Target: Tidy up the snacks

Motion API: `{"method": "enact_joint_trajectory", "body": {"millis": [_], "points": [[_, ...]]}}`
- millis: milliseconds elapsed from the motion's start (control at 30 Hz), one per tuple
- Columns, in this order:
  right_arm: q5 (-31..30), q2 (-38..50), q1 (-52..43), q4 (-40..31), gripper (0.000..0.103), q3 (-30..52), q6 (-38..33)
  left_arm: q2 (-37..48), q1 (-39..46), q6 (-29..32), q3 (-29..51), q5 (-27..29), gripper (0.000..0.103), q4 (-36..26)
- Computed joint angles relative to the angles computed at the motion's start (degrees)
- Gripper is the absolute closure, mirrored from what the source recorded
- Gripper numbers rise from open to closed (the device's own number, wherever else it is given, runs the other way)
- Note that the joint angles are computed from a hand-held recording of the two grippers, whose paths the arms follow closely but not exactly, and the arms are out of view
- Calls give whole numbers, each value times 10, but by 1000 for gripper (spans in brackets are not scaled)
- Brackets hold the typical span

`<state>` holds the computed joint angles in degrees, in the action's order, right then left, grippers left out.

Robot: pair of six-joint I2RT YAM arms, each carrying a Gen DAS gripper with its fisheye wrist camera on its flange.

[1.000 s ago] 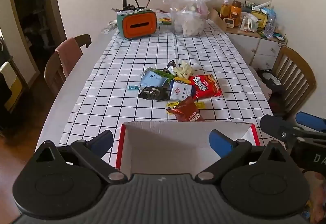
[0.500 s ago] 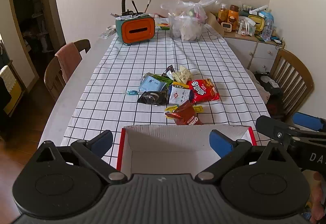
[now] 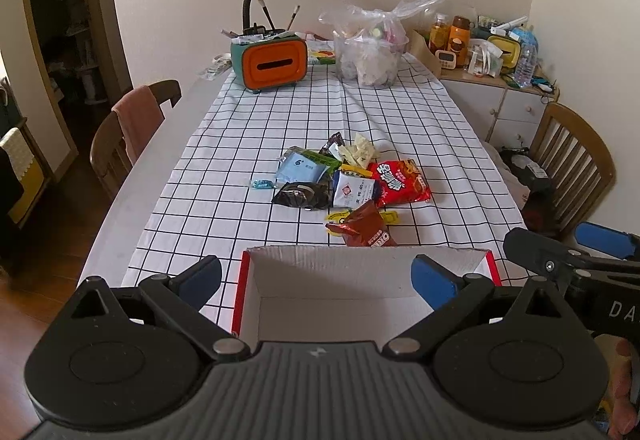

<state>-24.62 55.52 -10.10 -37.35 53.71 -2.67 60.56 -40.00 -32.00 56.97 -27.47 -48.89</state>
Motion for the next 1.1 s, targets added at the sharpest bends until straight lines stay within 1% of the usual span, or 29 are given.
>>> {"method": "enact_joint_trajectory", "body": {"millis": [333, 500, 967, 1100], "points": [[-8, -5, -6, -7, 0, 0, -5, -4, -11, -22, -5, -4, 1, -8], [2, -7, -3, -6, 0, 0, 0, -3, -16, -27, -5, -6, 1, -10], [-28, -16, -30, -13, 0, -4, -24, 6, -29, -41, -2, -13, 1, -13], [-41, -15, -41, -17, 0, -4, -33, 10, -43, -57, -2, -24, 1, -17]]}}
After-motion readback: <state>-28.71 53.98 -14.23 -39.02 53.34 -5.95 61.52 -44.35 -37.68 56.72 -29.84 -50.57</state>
